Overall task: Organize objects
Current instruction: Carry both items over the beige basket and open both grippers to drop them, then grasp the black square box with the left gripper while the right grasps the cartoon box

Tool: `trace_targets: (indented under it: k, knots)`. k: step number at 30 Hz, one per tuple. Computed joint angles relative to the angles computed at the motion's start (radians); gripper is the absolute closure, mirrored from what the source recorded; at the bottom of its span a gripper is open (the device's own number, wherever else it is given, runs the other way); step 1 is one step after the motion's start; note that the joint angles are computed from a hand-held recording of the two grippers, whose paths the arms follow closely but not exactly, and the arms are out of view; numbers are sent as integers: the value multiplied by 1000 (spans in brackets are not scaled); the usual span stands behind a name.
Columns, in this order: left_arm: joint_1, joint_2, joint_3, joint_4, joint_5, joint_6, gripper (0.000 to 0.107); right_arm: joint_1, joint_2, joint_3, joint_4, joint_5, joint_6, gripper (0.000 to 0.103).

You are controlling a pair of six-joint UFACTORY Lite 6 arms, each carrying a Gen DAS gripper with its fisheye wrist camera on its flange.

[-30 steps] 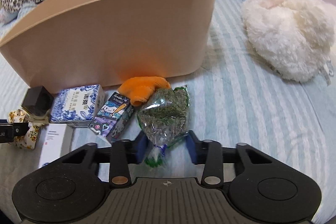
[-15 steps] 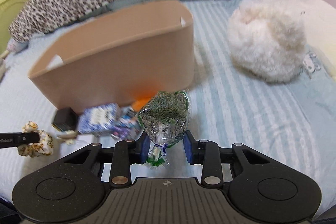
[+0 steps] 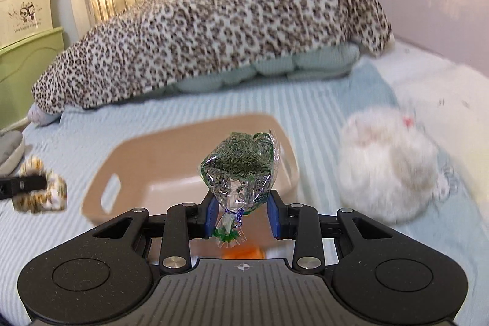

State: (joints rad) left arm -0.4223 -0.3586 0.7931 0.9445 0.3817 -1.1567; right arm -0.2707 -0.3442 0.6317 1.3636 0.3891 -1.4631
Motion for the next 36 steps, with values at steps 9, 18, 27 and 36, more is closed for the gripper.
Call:
trace_targets:
  k: [9,18,27,36]
  knots:
    - [-21,410,318,272,9,-268,98,171,265,257,198,-147,-137,72]
    - [-12,711,456,277,18,-276,98,275,535,439,30,-242,25,72]
    - [9,670,413,143,-14,-143,34,233,529,365,173,-202,-126,48]
    - [-73,379,228,164,103,-112,17,190,249,182,31,-187,-15,13]
